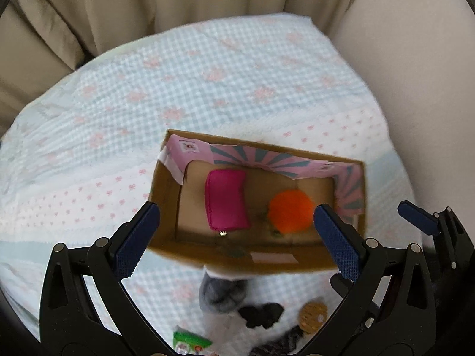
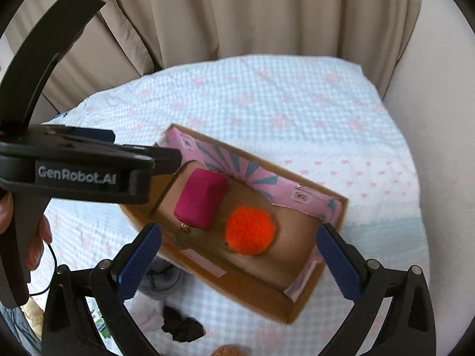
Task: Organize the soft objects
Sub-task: 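Lift both tools out of the box back toward the items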
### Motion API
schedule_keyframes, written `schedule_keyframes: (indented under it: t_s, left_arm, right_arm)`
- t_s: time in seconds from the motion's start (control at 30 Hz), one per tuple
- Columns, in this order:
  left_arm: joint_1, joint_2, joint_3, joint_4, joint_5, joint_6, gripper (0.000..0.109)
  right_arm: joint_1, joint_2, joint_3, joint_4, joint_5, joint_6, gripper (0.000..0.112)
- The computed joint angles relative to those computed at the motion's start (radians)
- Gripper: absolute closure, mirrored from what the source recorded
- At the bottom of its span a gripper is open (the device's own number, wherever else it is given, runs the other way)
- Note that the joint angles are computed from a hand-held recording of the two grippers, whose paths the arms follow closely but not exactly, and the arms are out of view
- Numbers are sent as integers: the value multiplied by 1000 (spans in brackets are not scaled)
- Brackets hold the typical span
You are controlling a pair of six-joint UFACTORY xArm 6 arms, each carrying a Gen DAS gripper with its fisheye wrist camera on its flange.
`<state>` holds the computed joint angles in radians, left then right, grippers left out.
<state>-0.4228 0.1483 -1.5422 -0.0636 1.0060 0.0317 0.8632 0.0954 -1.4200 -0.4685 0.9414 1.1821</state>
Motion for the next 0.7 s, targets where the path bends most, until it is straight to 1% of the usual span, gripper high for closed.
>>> schedule_keyframes:
  t_s: [0.1, 0.2, 0.3, 0.37, 0.4, 0.47, 0.53, 0.63, 0.7]
  left_arm:
    - [7, -99, 58, -13, -19, 10, 6]
    - [23, -204, 117, -39, -36, 54, 6]
    - [49, -309, 169, -56, -33, 87, 6]
    - [83, -392, 208, -101, -22, 123, 6]
    - [92, -412, 215, -112, -15, 133, 6]
    - [123, -480, 245, -136, 0, 169, 6]
    - [157, -550, 281, -164, 15, 214, 6]
    - [213, -655, 342, -198, 36, 293, 6]
    - [258, -713, 379, -220, 49, 346, 6]
  right_arm:
    - [43, -15, -50, -36, 86, 30, 9]
    - [96, -15, -117, -84, 169, 61, 9]
    - [166, 14, -236, -145, 309, 96, 9]
    - [210, 34, -307, -176, 386, 120, 9]
    - [231, 48, -345, -191, 424, 130, 9]
    - [284, 92, -450, -224, 528, 153, 9]
    - [328, 138, -544, -250, 613, 178, 9]
    - [404, 246, -737, -303, 759, 214, 9]
    - [442, 316, -853, -331, 833, 225, 9]
